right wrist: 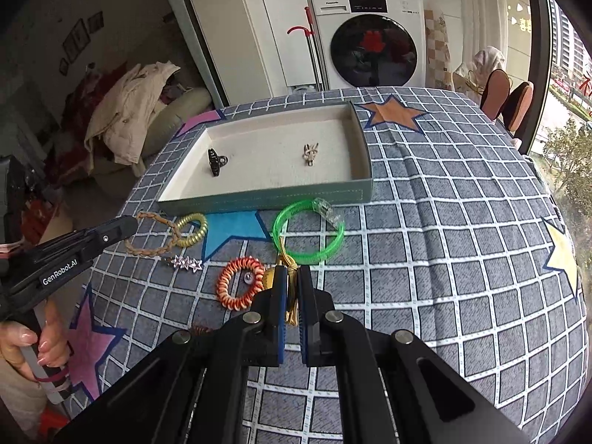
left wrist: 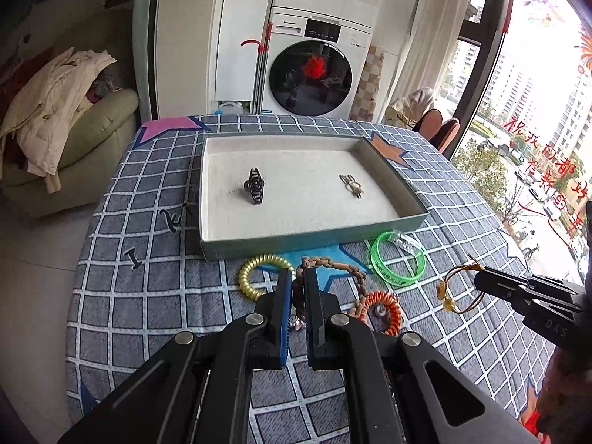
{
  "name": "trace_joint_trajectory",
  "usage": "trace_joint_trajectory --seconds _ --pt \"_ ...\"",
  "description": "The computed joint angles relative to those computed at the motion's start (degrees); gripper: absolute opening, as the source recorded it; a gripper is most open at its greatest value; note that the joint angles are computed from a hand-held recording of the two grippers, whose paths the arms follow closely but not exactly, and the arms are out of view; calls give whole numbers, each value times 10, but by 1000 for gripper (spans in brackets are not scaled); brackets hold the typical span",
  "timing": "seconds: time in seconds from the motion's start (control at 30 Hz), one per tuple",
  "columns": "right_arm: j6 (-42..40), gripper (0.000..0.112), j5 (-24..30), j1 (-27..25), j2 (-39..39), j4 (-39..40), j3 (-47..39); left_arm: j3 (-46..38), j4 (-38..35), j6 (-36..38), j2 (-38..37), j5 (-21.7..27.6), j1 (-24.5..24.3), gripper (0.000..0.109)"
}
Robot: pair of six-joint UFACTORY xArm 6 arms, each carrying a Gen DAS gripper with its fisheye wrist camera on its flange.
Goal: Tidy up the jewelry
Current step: 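Carry both bracelets into the tray and open both grippers to release them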
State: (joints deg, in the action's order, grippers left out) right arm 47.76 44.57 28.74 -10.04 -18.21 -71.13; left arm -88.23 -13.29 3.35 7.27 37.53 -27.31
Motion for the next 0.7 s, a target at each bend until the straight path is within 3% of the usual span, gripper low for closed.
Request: trace_joint_trajectory --seconds 0.33,0.7 --pt "-89 6 -7 -41 128 50 -162 -193 34 -17 134 43 12 26" --pt "-148 6 4 -85 274 162 -301 -462 63 -41 329 169 22 26"
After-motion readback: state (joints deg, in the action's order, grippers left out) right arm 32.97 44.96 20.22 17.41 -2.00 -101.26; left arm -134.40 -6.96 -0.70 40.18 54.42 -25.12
